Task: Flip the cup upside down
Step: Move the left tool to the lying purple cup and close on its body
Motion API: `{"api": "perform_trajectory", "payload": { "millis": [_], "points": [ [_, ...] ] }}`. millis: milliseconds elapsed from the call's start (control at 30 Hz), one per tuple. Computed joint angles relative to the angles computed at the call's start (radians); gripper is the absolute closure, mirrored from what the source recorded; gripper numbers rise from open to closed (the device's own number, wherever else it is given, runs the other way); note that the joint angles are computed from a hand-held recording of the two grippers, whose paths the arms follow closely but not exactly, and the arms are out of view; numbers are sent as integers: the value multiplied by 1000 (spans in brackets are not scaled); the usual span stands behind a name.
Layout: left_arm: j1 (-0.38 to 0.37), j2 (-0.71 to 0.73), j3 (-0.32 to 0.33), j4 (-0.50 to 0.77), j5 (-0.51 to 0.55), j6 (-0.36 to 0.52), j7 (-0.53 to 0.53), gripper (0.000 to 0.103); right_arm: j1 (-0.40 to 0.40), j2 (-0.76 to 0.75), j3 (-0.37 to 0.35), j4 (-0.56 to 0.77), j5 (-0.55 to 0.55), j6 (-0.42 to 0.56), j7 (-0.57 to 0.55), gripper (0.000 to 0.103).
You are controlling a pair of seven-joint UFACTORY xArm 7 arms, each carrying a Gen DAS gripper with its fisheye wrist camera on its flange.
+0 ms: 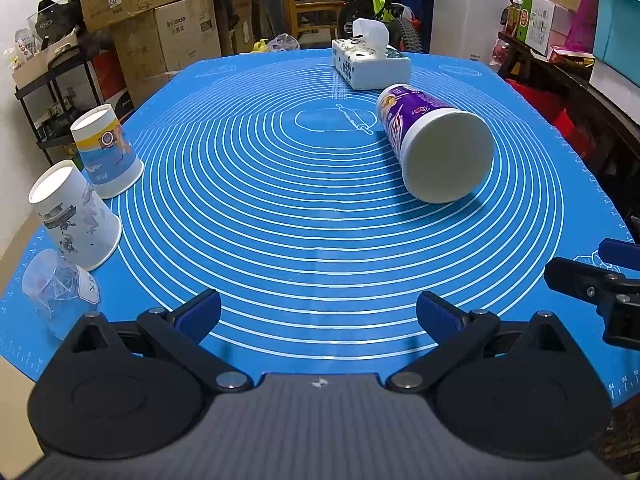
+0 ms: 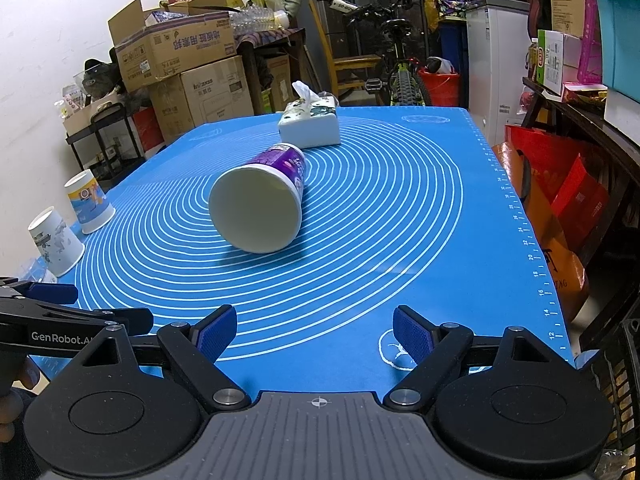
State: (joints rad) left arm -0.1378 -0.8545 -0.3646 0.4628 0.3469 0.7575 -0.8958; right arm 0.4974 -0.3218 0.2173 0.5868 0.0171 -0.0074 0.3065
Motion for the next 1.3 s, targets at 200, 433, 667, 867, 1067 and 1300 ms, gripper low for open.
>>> {"api": "perform_trajectory", "payload": {
  "millis": [200, 433, 667, 867, 1067, 1300],
  "points": [
    [0, 3, -1, 2, 4, 0, -1, 1, 11, -8, -10, -14, 4, -8, -2, 16],
    [3, 15, -5, 20, 12, 0, -2, 1, 29, 4, -31, -5, 13, -12, -16, 16],
    [26, 48, -11, 64, 42, -40, 8, 1, 44, 23, -61, 7, 33, -43, -48, 16],
    [85, 161, -17, 165, 85, -82, 5, 1, 18, 55, -64, 44, 20, -80, -57, 16],
    [152, 342, -38, 314, 194, -157, -31, 1, -36, 100, -48, 97, 4, -107, -55, 16],
    [85, 670, 14, 561, 245, -68, -20, 1, -155, 125, 39, 118, -32, -94, 9, 16]
  ]
}}
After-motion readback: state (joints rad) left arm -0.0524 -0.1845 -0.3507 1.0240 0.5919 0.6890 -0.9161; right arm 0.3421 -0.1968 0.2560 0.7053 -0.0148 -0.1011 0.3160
